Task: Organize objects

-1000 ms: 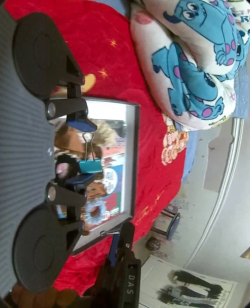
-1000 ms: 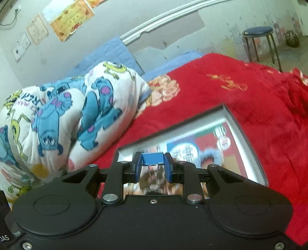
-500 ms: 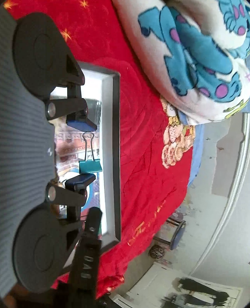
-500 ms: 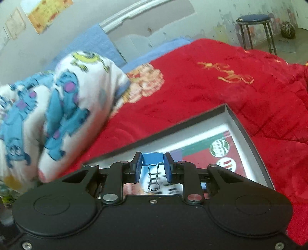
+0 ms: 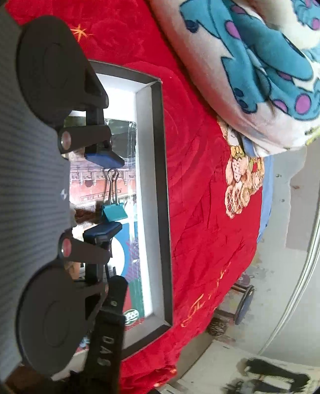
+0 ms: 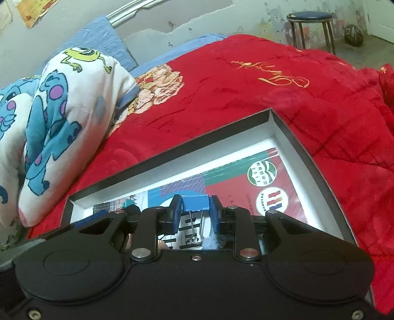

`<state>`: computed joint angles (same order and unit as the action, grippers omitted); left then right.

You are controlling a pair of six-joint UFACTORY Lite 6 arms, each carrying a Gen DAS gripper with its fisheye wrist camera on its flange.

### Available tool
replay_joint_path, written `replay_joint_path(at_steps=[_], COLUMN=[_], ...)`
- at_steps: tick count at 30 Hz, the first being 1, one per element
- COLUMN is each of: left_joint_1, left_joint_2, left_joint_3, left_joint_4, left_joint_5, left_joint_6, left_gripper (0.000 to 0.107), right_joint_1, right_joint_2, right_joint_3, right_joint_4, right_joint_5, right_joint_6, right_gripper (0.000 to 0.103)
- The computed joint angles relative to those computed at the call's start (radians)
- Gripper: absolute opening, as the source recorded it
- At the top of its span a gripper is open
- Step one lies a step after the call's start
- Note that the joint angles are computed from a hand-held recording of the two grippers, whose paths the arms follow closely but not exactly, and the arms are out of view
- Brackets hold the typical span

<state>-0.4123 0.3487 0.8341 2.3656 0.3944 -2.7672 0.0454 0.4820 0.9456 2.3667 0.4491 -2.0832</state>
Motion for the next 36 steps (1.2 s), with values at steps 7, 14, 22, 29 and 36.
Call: replay_joint_path(at_steps=[7,14,22,29,36], left_joint_1=[-0.017,-0.024,-0.018,0.000,-0.107], left_joint_2=[0.013,0.011,-0.107,-0.458,-0.931], left_joint_3=[0.000,-0.003,-0.098,-0.247,-0.416], left_joint_4=[-0.013,-0.006,0.041,-0.167,-0.705], left_joint_5=[0.023,0.029,0.064,0.034,0.062], left_joint_6=[0.017,0.019,-0.028,0.143,0.637], left_gripper=[0.063,0.068,0.081,0.090,0.103], right_joint_1=[-0.017,-0.018,-0.070,-0.153,-0.120], right_joint_2=[0.009,0.010,-0.024,-0.295,-0.797], right_joint_3=[0.005,-0.001,-0.071,-0.284,-0.551], right_joint_4=[-0.026,-0.020,-0.026,-0.089,-0.086], right_joint_5=[0.019,0.027,0.198,0.376,0.179], right_joint_6=[0.031,0.028,0.051,0.090,0.028], right_gripper=[0.024,0.025,0.044,0.058,0.086])
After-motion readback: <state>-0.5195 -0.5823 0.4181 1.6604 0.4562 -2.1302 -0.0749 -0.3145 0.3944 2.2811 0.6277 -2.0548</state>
